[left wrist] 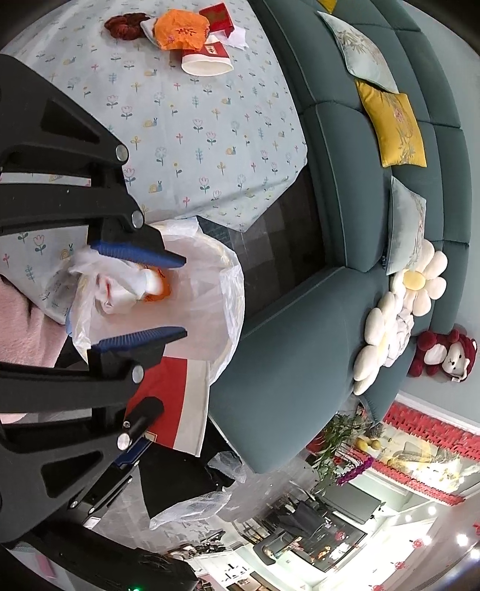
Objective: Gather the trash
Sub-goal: 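Lower sock and cup into the white bin and open both tools, then move both open tools back over the remaining trash on the table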
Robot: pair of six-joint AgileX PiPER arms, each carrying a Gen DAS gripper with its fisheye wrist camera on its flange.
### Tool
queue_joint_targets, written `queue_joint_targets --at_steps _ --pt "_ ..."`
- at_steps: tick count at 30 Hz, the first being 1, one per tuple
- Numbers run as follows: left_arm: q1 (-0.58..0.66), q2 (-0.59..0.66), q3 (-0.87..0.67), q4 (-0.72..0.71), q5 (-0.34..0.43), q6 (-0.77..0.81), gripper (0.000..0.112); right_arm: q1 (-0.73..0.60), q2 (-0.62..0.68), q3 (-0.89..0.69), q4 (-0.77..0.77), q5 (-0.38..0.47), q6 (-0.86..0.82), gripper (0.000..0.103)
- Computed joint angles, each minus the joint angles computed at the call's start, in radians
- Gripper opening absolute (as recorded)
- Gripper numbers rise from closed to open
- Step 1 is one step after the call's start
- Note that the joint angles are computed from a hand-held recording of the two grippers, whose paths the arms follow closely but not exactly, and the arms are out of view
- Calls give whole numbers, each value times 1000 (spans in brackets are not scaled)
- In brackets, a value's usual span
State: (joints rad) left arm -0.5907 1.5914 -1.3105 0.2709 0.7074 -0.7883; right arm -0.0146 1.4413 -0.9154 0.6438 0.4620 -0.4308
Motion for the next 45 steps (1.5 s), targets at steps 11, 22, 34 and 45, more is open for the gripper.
queue_joint_targets --at_steps 11,22,34,45 --pt "25 -25 50 35 -2 -38 46 41 30 -11 -38 -36 57 33" --pt "99 -113 151 48 -19 -75 53 132 1 -30 -178 -55 226 51" --pt "268 -283 313 -25 -30 11 54 344 -21 -62 -500 -56 582 60" --pt "501 -401 399 -181 -27 235 54 561 25 -139 -766 -16 872 63"
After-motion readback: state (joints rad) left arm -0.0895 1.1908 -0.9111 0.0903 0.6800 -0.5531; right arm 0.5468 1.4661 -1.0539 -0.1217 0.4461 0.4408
